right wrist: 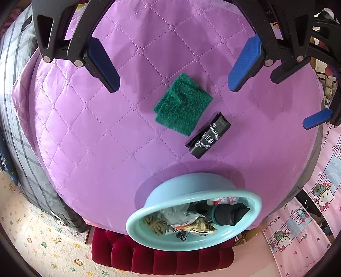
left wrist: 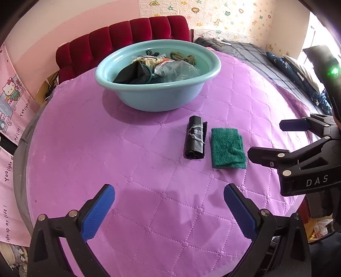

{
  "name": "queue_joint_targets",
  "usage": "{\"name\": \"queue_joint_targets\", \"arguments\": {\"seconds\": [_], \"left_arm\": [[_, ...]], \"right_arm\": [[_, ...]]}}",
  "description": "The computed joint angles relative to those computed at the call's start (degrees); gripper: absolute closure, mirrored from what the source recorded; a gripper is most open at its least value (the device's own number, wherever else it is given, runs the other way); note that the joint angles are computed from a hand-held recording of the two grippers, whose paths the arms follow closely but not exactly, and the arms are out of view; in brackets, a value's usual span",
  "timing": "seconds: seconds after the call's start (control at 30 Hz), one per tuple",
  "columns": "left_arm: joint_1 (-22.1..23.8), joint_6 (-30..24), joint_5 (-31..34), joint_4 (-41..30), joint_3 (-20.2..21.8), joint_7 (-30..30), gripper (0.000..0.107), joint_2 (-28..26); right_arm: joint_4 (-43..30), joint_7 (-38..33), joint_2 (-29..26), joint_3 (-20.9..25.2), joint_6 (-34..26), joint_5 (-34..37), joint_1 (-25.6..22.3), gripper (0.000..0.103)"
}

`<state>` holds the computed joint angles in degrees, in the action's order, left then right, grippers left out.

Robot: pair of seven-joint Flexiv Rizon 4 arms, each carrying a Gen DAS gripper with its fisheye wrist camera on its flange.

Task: Organize soft objects
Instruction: 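Move both grippers back from the basin toward the tube and green pad, then grasp the green pad with the right gripper while the left grasps the black tube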

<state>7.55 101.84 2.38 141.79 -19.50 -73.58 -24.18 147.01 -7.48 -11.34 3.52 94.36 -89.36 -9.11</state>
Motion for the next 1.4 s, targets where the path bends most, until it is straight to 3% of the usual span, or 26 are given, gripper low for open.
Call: {"name": "queue_joint_targets", "arguments": {"seconds": [0.1,0.27,0.63,0.93,1.1,1.2,1.23,1.27,1.3,1.33,1.4], "left_arm": [[-0.91,0.07,-0.26,-0.35,1.03,-0.28,0.004,-0.25],[-2.92,-0.75,-1.01,-1.01,3.12,-0.53,0.004,-1.41],[-4.90,-1.83,-3.08,-2.10,5.22,-0.72,0.004,-3.68],[-5.40,-2.29,-3.96,-2.73,6.07,-0.95,0.004,-5.68],[-4.86,-2.80,-4.09,-3.02,5.70,-0.88,0.004,-5.88],[-4.79,-3.91,-4.34,-3.42,5.36,-0.52,0.004,-5.72],[-5.19,-4.30,-4.56,-3.86,5.45,-0.43,0.004,-5.80],[-5.38,-4.39,-4.69,-4.05,5.45,-0.30,0.004,-5.80],[-5.44,-4.48,-4.85,-4.15,5.35,-0.23,0.004,-5.73],[-5.31,-4.63,-5.05,-4.36,4.97,-0.18,0.004,-5.82],[-5.05,-5.20,-5.49,-4.81,4.19,-0.07,0.004,-6.01]], "right_arm": [[-0.68,0.94,-0.94,0.17,0.22,-1.31,-0.65,0.000],[-0.80,-2.89,-3.14,-0.93,0.10,3.49,1.94,0.000],[-3.33,-20.09,-9.99,1.98,-4.57,25.25,8.59,0.000],[-6.36,-24.77,-13.44,-1.62,-6.76,31.70,16.37,0.000],[-8.51,-31.81,-14.67,1.98,-9.06,39.27,16.00,0.002],[-8.36,-31.32,-13.99,-1.17,-8.35,39.39,19.77,0.033],[-8.35,-32.34,-13.92,-0.95,-8.04,40.60,19.86,0.051],[-8.66,-34.03,-14.01,0.79,-8.23,42.80,18.75,0.063],[-8.62,-34.50,-13.80,0.69,-8.13,43.79,19.05,0.083],[-8.70,-35.40,-13.68,1.45,-8.30,45.08,18.55,0.092],[-9.66,-40.99,-14.23,7.14,-8.96,51.88,14.41,0.097]]}}
